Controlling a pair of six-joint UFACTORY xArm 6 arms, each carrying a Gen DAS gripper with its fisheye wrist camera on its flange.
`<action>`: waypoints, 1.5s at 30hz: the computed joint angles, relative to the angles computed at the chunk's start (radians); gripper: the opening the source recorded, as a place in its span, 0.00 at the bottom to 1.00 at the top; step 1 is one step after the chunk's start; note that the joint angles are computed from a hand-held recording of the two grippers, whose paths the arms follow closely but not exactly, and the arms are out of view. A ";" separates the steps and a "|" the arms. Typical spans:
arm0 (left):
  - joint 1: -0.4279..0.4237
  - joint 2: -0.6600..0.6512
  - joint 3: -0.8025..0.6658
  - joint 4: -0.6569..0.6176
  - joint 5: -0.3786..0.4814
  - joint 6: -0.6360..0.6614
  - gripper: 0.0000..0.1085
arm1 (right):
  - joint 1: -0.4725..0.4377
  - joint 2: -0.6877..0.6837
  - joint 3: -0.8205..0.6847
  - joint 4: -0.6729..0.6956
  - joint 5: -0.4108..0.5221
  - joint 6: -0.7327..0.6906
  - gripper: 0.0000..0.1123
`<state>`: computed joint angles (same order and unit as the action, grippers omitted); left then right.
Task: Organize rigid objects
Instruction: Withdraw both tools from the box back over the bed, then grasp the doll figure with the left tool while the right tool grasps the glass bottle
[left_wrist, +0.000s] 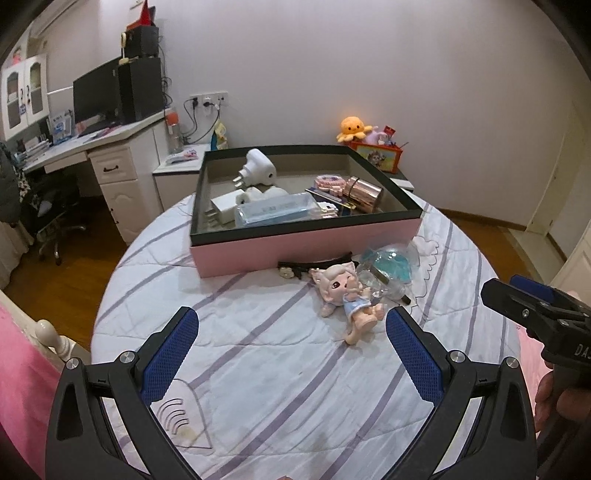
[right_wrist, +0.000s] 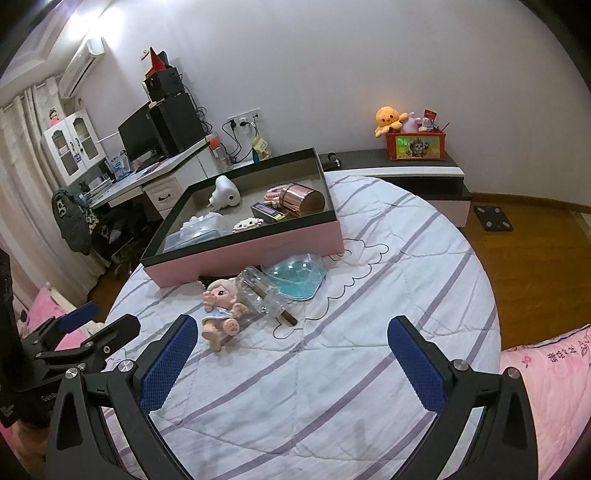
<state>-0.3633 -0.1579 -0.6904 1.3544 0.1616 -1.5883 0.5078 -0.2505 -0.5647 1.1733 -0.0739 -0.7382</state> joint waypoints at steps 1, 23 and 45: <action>-0.003 0.015 -0.011 -0.002 -0.001 0.000 0.94 | -0.002 0.004 -0.007 0.027 0.004 -0.027 0.92; -0.012 0.421 -0.255 -0.478 -0.111 0.434 0.73 | -0.102 0.136 -0.095 0.159 0.101 -0.165 0.92; 0.143 0.284 -0.068 -0.411 -0.236 0.473 0.52 | 0.001 0.342 -0.276 0.092 0.147 -0.095 0.84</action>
